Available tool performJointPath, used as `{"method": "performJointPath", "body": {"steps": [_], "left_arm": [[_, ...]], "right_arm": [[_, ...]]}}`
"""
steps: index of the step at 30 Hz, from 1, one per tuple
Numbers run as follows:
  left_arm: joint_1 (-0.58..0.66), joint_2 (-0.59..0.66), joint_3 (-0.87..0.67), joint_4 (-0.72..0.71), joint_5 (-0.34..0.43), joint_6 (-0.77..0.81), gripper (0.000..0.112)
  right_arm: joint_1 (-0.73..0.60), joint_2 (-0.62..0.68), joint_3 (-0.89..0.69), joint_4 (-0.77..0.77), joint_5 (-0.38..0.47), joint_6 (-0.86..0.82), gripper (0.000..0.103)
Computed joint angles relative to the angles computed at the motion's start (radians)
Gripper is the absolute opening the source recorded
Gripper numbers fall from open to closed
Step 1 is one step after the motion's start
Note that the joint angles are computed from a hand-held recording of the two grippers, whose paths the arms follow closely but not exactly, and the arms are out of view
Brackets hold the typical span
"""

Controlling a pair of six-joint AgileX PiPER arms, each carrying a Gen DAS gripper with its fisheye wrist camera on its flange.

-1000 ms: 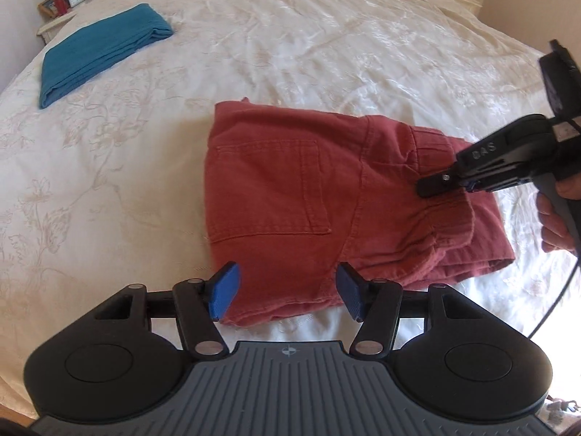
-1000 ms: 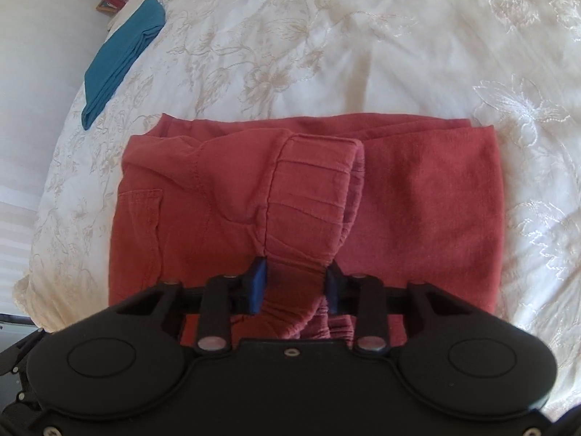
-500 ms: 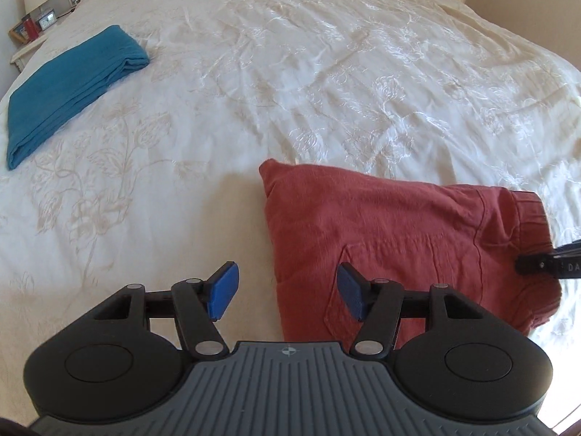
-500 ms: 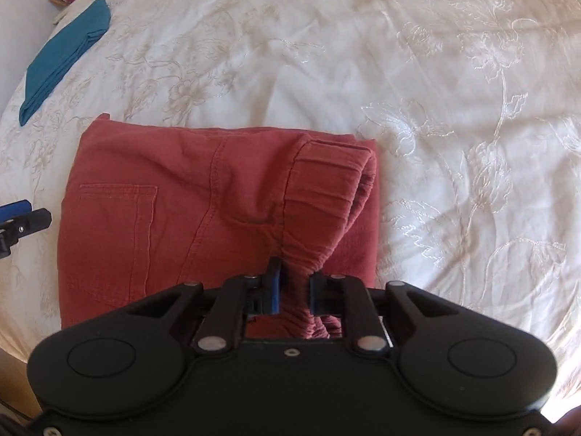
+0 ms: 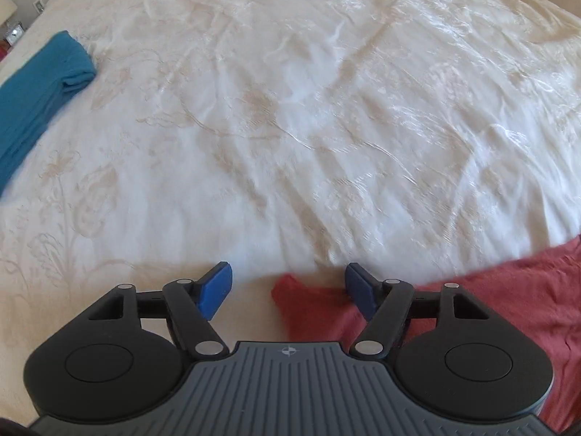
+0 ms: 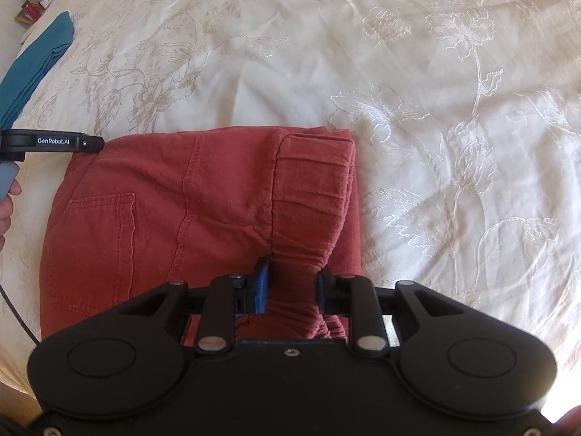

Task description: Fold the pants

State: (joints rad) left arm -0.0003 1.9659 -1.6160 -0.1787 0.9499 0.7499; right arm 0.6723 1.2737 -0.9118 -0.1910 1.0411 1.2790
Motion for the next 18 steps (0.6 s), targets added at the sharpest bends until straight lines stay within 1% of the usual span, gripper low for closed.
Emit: {"method": "performJointPath", "body": {"steps": [1, 2, 3, 4, 7, 8, 10, 12, 13, 14, 16, 18], "left_arm": [[-0.012, 0.009, -0.018, 0.046, -0.03, -0.042, 0.068], [-0.015, 0.02, -0.044, 0.072, -0.031, -0.067, 0.068], [-0.006, 0.036, -0.086, 0.069, -0.008, -0.071, 0.068], [0.013, 0.042, -0.121, 0.042, 0.022, -0.059, 0.068], [0.067, -0.011, -0.108, -0.025, 0.059, -0.006, 0.068], [0.087, -0.041, -0.082, -0.043, 0.067, 0.02, 0.068], [0.128, -0.108, -0.023, -0.076, 0.099, 0.057, 0.068], [0.168, -0.185, 0.067, -0.115, 0.13, 0.104, 0.068], [0.181, -0.228, 0.123, -0.129, 0.143, 0.127, 0.068], [0.196, -0.269, 0.177, -0.141, 0.151, 0.156, 0.068], [0.21, -0.359, 0.314, -0.152, 0.138, 0.204, 0.068], [0.231, -0.43, 0.431, -0.131, 0.131, 0.233, 0.069]], "right_arm": [[-0.001, 0.0, 0.0, 0.002, 0.004, 0.0, 0.036], [0.0, -0.001, 0.002, -0.001, 0.007, 0.001, 0.037], [0.003, -0.005, 0.004, -0.006, 0.012, 0.005, 0.039], [0.012, -0.01, 0.003, -0.014, 0.022, 0.016, 0.044], [0.04, -0.019, -0.007, -0.041, 0.057, 0.038, 0.05], [0.053, -0.024, -0.013, -0.051, 0.077, 0.047, 0.051], [0.071, -0.02, -0.035, -0.064, 0.119, 0.054, 0.052], [0.092, -0.028, -0.052, -0.086, 0.149, 0.068, 0.052], [0.103, -0.041, -0.053, -0.098, 0.152, 0.08, 0.056], [0.107, -0.052, -0.052, -0.097, 0.145, 0.084, 0.056], [0.099, -0.056, -0.042, -0.069, 0.128, 0.055, 0.056], [0.103, -0.043, -0.022, -0.049, 0.125, 0.025, 0.059]]}}
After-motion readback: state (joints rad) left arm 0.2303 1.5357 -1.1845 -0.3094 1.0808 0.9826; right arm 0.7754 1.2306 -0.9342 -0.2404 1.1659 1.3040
